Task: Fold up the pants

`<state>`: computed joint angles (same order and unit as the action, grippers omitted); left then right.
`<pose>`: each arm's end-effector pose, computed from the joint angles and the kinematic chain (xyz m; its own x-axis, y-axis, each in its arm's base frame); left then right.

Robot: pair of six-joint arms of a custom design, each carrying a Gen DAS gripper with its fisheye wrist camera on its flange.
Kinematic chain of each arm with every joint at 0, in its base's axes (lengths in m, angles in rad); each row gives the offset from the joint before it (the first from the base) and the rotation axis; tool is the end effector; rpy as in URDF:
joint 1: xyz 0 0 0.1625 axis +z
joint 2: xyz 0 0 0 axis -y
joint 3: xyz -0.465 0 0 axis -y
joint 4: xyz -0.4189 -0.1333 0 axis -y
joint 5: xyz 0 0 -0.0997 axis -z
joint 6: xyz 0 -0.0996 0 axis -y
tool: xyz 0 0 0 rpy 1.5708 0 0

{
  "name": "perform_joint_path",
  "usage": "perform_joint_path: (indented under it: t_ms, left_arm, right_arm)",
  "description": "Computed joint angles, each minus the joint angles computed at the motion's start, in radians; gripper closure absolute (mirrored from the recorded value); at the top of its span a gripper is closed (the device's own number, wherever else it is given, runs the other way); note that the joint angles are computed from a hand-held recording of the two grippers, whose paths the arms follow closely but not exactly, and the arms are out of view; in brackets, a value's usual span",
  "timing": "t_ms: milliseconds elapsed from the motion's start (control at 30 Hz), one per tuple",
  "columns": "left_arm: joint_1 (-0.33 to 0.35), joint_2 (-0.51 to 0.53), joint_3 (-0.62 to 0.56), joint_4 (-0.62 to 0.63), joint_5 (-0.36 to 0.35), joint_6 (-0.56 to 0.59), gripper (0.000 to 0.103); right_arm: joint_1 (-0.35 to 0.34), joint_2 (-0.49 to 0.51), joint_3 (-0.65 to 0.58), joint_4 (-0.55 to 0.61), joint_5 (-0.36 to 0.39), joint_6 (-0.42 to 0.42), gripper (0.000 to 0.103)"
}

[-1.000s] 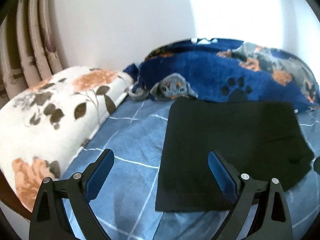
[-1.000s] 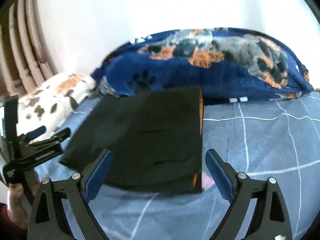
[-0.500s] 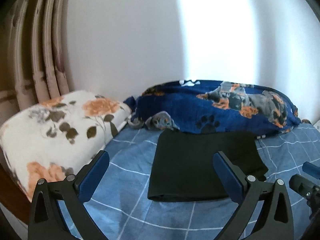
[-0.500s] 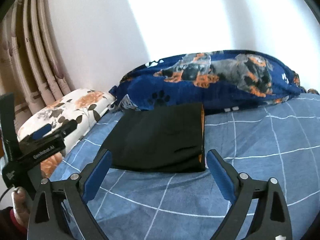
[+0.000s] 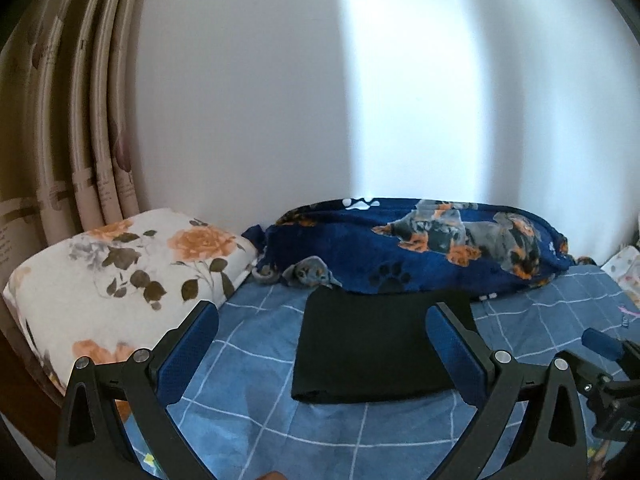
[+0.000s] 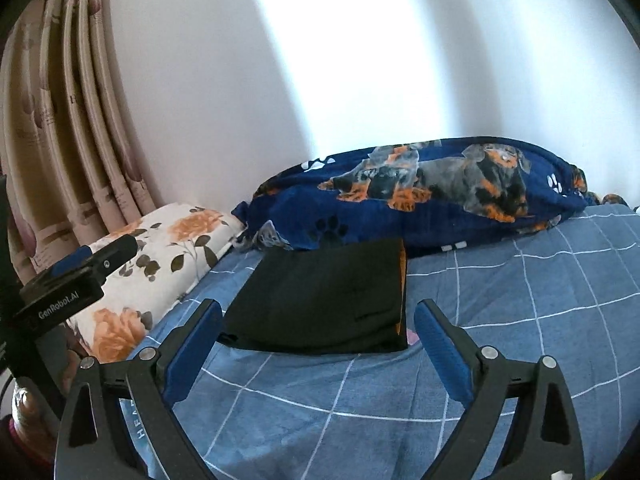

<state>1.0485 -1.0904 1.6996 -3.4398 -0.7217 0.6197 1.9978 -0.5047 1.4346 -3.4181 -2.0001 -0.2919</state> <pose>-0.1447 -0.6685 0.4099 -0.6677 -0.0819 -0.7399 0.6639 0.3842 -0.6416 0.4108 -0.6810 0.0757 -0.8512 -0.2318 0.4708 -0.5187 0.5081 -0.6876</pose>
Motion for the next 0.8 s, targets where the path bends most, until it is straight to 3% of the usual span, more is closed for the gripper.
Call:
perform_joint_path:
  t_ms: [433,567,800]
  left_arm:
    - [-0.070,0.002,0.083,-0.338,0.025,0.298,0.000]
    - [-0.066,-0.054,0.112,-0.122,0.015,0.101,0.000]
    - [-0.055,-0.089,0.122,0.016,0.017,-0.067,0.000]
  right_arm:
    - [0.015,-0.023,0.042,-0.028,-0.001,0.005,0.007]
    - [0.019,-0.029,0.050,-0.032,0.001,0.003,0.006]
    - [0.035,-0.028,0.061,-0.051,-0.030,-0.022,0.006]
